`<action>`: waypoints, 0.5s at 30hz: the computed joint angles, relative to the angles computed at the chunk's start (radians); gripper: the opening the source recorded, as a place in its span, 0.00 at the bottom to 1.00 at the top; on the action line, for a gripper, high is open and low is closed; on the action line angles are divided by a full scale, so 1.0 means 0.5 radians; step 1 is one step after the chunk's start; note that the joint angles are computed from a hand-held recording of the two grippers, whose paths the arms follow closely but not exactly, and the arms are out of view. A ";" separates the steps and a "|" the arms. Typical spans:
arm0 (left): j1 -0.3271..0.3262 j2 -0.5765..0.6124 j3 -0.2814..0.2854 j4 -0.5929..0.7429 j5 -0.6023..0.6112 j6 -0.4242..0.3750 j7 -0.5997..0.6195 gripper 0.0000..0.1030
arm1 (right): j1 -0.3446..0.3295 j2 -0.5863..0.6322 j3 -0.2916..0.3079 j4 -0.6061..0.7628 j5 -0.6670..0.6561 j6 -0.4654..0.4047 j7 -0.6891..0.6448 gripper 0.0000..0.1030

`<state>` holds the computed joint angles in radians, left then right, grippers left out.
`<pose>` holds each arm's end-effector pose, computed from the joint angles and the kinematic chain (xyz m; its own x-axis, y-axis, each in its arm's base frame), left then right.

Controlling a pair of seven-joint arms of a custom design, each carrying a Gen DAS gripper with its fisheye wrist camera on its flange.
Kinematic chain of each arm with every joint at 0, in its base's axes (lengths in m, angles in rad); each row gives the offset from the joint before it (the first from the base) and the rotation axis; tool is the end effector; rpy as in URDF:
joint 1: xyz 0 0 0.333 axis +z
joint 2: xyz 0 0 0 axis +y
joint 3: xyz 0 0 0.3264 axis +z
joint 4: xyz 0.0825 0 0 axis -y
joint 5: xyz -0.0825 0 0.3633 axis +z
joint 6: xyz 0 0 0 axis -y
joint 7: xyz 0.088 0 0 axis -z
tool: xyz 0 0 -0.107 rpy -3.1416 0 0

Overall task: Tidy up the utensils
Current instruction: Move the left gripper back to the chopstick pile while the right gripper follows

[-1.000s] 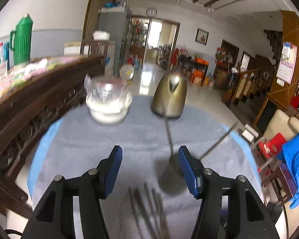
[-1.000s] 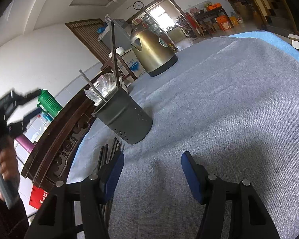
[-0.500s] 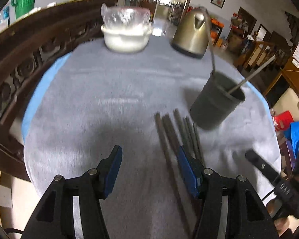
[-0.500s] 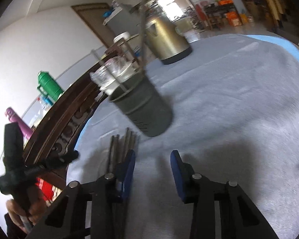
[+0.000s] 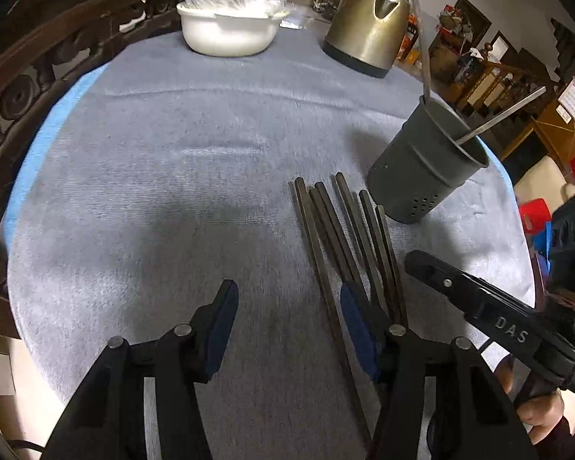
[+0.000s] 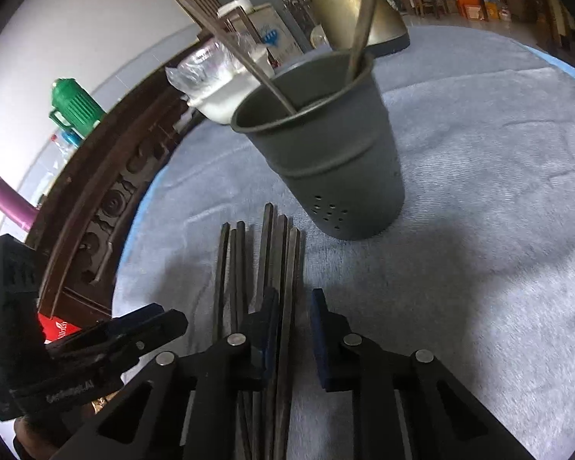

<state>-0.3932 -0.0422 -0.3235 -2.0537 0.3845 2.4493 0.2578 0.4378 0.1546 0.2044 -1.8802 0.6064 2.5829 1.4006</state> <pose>0.4192 -0.3681 0.5214 0.2717 -0.9250 0.2656 -0.8234 -0.3663 -0.4333 0.5087 0.3591 0.5072 0.4302 -0.7738 -0.4650 -0.8647 -0.2053 -0.4584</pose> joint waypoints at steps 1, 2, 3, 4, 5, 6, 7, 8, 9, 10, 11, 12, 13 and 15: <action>0.003 0.016 0.007 0.005 -0.033 0.020 0.036 0.53 | 0.014 0.024 -0.008 0.023 -0.059 -0.009 0.053 0.17; 0.005 0.030 0.012 0.012 -0.054 0.033 0.060 0.53 | 0.022 0.042 -0.014 0.041 -0.107 -0.017 0.091 0.17; 0.008 0.049 0.019 0.024 -0.076 0.041 0.090 0.51 | 0.028 0.059 -0.017 0.061 -0.145 -0.024 0.124 0.16; 0.011 0.063 0.026 0.034 -0.100 0.049 0.120 0.50 | 0.026 0.069 -0.012 0.069 -0.150 -0.022 0.136 0.16; 0.012 0.075 0.030 0.039 -0.113 0.062 0.135 0.49 | 0.024 0.075 -0.010 0.078 -0.162 -0.028 0.146 0.16; 0.014 0.086 0.036 0.048 -0.120 0.074 0.151 0.49 | 0.029 0.084 -0.009 0.091 -0.189 -0.029 0.165 0.16; 0.015 0.092 0.041 0.058 -0.132 0.071 0.170 0.48 | 0.034 0.087 -0.011 0.095 -0.222 -0.029 0.184 0.16; 0.018 0.105 0.046 0.071 -0.149 0.073 0.191 0.46 | 0.036 0.093 -0.011 0.106 -0.246 -0.042 0.202 0.16; 0.021 0.114 0.052 0.075 -0.172 0.089 0.213 0.45 | 0.037 0.104 -0.010 0.126 -0.264 -0.068 0.223 0.16; 0.023 0.124 0.057 0.079 -0.186 0.101 0.225 0.44 | 0.028 0.113 -0.003 0.145 -0.248 -0.102 0.228 0.16; 0.026 0.133 0.062 0.085 -0.202 0.104 0.239 0.41 | 0.020 0.113 0.004 0.147 -0.228 -0.109 0.216 0.16; 0.028 0.143 0.066 0.092 -0.217 0.105 0.251 0.39 | 0.027 0.121 0.004 0.157 -0.245 -0.104 0.225 0.16; 0.029 0.151 0.069 0.096 -0.235 0.113 0.270 0.37 | 0.037 0.130 0.002 0.167 -0.274 -0.098 0.242 0.16; 0.027 0.171 0.073 0.116 -0.250 0.107 0.284 0.35 | 0.047 0.135 -0.001 0.171 -0.322 -0.097 0.260 0.16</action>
<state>-0.3796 0.0434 -0.2871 -1.9957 0.2597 2.5028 0.3996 0.4611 0.2219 0.2040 -1.7949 0.4455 2.5344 1.5305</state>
